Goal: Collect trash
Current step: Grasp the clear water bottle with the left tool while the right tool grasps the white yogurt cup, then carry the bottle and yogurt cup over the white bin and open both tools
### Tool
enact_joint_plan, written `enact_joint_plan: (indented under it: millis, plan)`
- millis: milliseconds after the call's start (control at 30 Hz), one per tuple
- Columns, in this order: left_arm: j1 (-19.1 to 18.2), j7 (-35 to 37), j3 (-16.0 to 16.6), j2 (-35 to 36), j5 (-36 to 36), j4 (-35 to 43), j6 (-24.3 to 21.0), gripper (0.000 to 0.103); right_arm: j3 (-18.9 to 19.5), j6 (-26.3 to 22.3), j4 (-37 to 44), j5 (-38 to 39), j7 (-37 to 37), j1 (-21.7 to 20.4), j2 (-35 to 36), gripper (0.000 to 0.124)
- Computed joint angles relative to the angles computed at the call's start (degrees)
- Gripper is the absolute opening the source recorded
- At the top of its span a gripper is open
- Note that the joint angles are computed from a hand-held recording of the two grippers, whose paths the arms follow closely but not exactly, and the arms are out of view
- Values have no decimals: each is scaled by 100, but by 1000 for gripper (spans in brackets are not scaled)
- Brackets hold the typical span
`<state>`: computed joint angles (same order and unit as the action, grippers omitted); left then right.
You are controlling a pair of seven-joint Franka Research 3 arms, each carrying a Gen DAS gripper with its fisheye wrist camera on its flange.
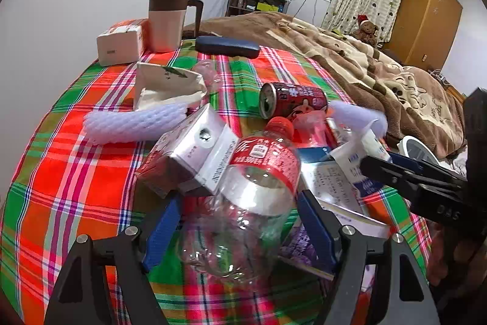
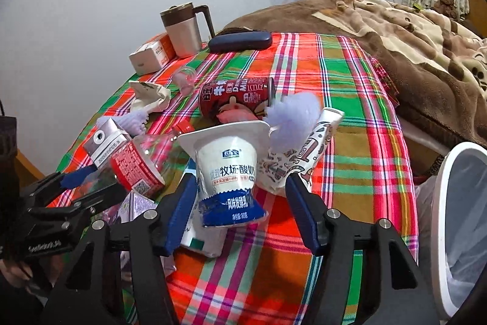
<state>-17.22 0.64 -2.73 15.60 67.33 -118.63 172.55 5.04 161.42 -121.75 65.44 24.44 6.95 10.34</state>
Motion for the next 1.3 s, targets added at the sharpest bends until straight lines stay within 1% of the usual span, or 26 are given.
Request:
enact_joint_plan:
  millis: [100, 167, 233, 333, 433, 533, 633, 733, 800, 867, 1033, 1300]
  plan:
    - [111, 357, -99, 35, -367, -38, -41, 77, -56, -138, 30, -238, 199, -15, 48, 62]
    - [147, 608, -131, 91, -646, -25, -83, 77, -97, -209, 115, -479, 526, -13, 149, 62]
    - [140, 815, -133, 138, -889, -8, -97, 77, -63, -272, 172, -475, 565, -78, 194, 62]
    - [6, 852, -19, 176, -904, 37, -121, 77, -23, -260, 210, -516, 521, -109, 241, 62]
    - [-96, 775, 73, 179, -812, 53, -125, 77, -53, -560, 314, -852, 700, -142, 344, 62]
    - [-163, 629, 132, 156, -655, 44, -148, 77, 22, -556, 316, -774, 446, -198, 351, 62]
    - [-207, 287, 198, 113, -356, 10, -128, 76, 57, -493, 325, -532, 195, -255, 340, 62]
    - [-177, 7, 192, 57, -127, -42, -108, 76, 53, -588, 384, -404, 23, -298, 381, 62]
    - [-150, -170, 173, 21, 45, -77, -102, 76, 49, -608, 402, -397, -46, -296, 403, 59]
    - [-124, -381, 153, -21, 246, -113, -79, 76, 59, -582, 386, -335, -111, -291, 393, 58]
    - [-40, -975, 46, -196, 810, -216, -137, 75, 69, -584, 258, 18, -405, -304, 245, 57]
    - [193, -1762, -325, -597, 1525, -451, -356, 75, -97, -727, -85, 537, -837, -257, -167, 56]
